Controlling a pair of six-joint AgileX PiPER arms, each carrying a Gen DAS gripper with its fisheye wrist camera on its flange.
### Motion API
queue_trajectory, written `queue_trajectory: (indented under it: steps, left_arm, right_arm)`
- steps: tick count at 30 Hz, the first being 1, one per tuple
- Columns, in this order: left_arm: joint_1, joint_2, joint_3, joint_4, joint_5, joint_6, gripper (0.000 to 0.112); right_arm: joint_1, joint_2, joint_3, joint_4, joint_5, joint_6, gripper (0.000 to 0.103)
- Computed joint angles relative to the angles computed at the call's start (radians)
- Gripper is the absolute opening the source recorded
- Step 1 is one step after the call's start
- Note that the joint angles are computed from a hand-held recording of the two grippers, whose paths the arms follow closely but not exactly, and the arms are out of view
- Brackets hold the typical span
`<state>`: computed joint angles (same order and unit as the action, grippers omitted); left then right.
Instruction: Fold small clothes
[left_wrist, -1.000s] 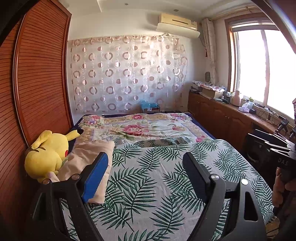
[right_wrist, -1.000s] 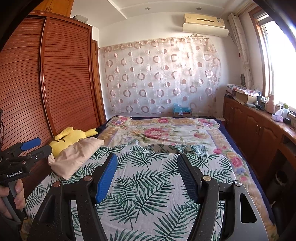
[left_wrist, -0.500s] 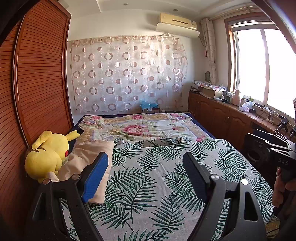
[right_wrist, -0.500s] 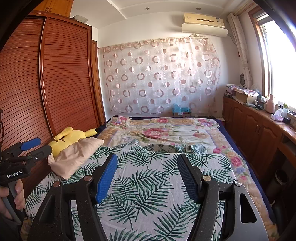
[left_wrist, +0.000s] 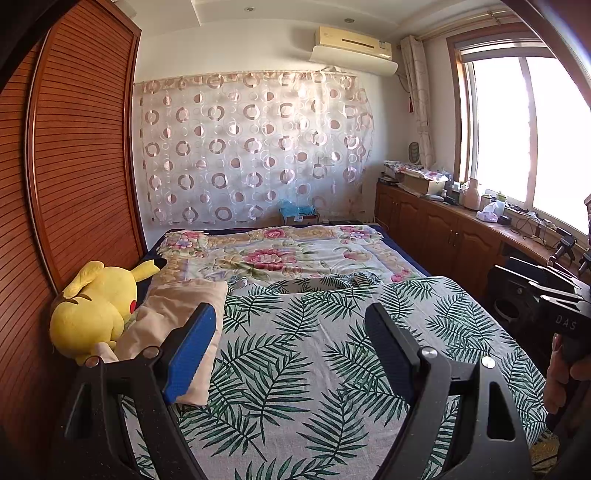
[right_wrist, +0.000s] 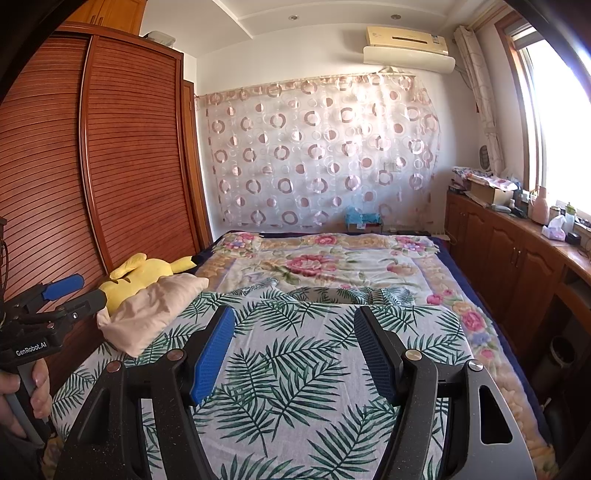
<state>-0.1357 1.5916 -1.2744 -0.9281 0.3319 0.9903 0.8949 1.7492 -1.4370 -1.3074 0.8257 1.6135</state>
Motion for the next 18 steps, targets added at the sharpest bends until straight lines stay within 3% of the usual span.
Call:
queue_trajectory:
  steps: [18]
  left_arm:
    - [-0.001,0.0,0.004,-0.006,-0.003,0.006,0.084]
  right_arm:
    - [-0.009,-0.007,0.004,0.008,-0.013,-0.008,0.069]
